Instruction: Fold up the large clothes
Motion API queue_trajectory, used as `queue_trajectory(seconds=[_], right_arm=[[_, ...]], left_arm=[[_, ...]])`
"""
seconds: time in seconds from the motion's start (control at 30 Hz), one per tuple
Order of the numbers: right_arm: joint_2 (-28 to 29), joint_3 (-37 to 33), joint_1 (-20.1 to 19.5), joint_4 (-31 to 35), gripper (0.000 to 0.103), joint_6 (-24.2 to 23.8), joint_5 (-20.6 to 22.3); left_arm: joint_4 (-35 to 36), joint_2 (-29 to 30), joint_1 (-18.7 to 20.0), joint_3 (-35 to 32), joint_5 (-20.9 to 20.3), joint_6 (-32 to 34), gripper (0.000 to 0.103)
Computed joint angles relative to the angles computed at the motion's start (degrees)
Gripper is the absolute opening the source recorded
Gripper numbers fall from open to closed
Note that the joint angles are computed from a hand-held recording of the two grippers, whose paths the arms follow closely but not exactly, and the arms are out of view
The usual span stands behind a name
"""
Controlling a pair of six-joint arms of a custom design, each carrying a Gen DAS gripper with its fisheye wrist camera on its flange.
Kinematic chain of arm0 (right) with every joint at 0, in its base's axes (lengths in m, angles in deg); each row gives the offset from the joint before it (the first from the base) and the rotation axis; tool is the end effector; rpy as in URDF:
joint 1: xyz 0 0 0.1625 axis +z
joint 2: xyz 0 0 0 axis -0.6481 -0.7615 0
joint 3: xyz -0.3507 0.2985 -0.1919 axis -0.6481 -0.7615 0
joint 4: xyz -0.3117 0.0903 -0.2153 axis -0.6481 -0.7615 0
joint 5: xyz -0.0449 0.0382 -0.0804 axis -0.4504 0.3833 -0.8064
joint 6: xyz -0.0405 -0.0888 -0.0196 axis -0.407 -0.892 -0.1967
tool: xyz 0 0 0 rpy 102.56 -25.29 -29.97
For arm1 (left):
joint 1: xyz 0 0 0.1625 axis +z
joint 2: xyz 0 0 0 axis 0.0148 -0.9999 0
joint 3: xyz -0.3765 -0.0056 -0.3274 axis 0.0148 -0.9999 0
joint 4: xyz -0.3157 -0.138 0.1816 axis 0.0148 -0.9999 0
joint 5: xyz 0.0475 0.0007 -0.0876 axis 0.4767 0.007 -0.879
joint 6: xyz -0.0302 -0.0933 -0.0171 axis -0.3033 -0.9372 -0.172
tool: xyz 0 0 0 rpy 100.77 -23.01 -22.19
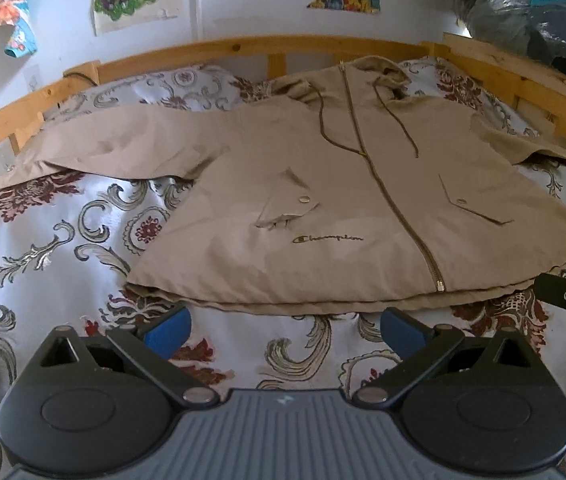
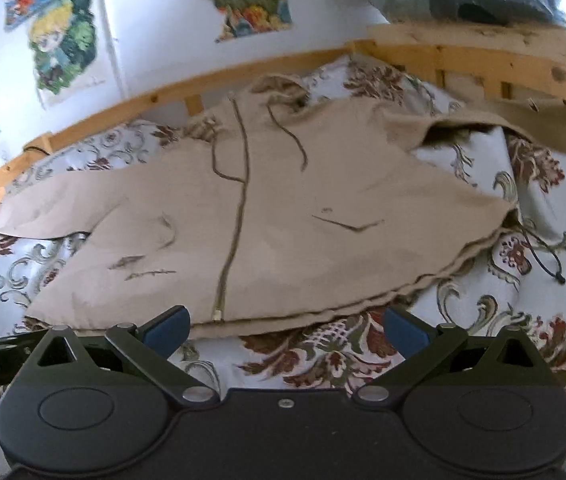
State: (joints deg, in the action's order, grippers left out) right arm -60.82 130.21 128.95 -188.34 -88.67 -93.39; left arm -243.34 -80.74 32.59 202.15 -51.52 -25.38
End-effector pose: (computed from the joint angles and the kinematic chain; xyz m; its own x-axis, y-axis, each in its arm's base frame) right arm 0.0840 -0.4221 0.1703 -0.8095 0.1329 0.5719 -0.4214 0.5468 -0.7235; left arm -0.2761 -0.4450 0.0714 -0.6838 0.0792 -0.7254 0.5744 0.6715 -0.4681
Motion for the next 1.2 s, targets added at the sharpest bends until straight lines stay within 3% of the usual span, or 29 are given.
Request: queue_trajectory(seconds=[0.2,0.43,0.6,0.77,0.83,0.93,1.03,1.1,1.2], right_arm=[[-1.45,-2.24,0.97,2.22,0.102,-0.28,-4.04],[-5.45,-4.00,-0.35,5.37,0.102,0.89,-4.16],[-7.66,-5.37,-2.90,0.25,0.102,0.29,-3.37],[-14.03,-5.94,-8.72,2.64,0.102,7.51,4.45],[-14.56,-8.64,-9.62,2.21,0.102,7.54,1.89],[-14.54,-13.96,-11.02,1.51,0.102,6.60,-2.54],[-13.78,-20.10,-11.44,0.63,0.102,-2.98,-6.81],[-13.16,-24.72,-11.31,0.35,0.098,-13.76,-7.98],[-12.27,-29.96,-11.62,-0.21,0.095,-30.70,-6.32]], left_arm=[[5.28,-1.91,1.28,-4.84,0.08,4.78,0.102],[14.38,-2.05,3.56,-14.86,0.45,13.21,0.102],[15.86,1.60,5.12,-22.89,0.79,19.91,0.102],[9.36,5.99,6.92,-27.20,-4.20,23.85,0.102],[7.37,7.17,7.58,-27.54,-6.60,23.67,0.102],[11.52,7.37,8.78,-28.12,-10.51,21.25,0.102],[13.08,6.98,9.73,-27.58,-12.13,22.32,0.102],[10.29,7.06,10.07,-26.21,-11.27,24.67,0.102],[8.53,7.05,10.59,-25.09,-9.35,26.59,0.102]])
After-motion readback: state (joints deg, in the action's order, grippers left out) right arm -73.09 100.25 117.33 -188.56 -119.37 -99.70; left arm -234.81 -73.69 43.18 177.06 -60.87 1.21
